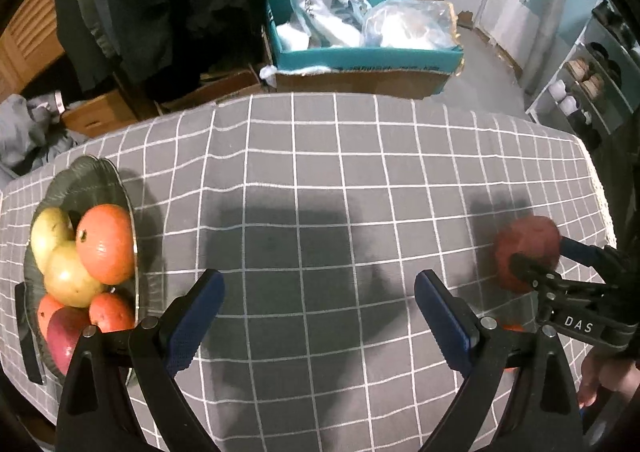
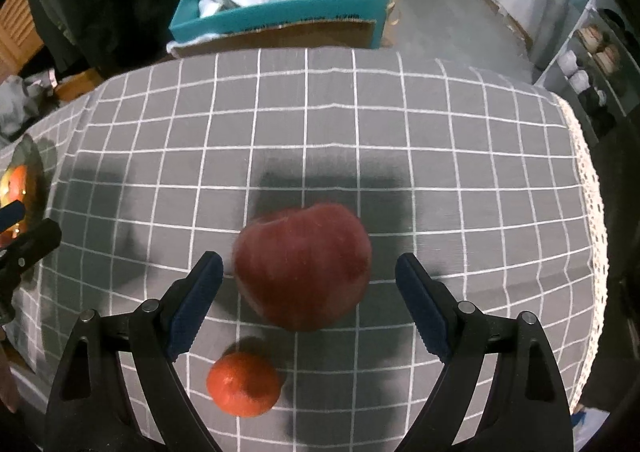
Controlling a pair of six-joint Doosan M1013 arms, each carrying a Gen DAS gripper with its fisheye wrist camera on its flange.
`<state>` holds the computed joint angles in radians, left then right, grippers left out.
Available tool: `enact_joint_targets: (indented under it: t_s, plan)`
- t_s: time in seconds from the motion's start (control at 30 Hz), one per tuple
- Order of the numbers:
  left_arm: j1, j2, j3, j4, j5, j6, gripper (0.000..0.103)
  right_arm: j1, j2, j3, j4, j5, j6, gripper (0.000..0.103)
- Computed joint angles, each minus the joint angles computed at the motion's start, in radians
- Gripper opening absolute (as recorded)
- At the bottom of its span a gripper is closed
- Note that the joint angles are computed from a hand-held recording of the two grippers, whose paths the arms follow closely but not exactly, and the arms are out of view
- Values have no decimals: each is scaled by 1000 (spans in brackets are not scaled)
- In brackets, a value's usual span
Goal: Organize fruits
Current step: 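Grasp the tangerine with the left tool while the right tool grasps the red apple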
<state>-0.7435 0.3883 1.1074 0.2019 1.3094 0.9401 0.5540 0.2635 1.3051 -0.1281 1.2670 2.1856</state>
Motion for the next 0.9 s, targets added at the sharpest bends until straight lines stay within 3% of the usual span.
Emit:
enact_joint_targets:
  t_s: [0.27, 0.33, 0.47, 0.9]
  plan:
    - [23, 15, 16, -57, 5, -7, 97, -1, 14, 3, 14, -8, -10, 86]
    - [24, 17, 15, -66, 6, -4, 97, -2, 16, 3, 24, -6, -15, 77]
    - [22, 18, 12, -78, 2, 11, 97, -2, 13, 9, 22, -22, 9, 76]
    - [-29, 20, -12, -121, -8, 84, 97, 15, -82, 78, -76, -37, 127, 76]
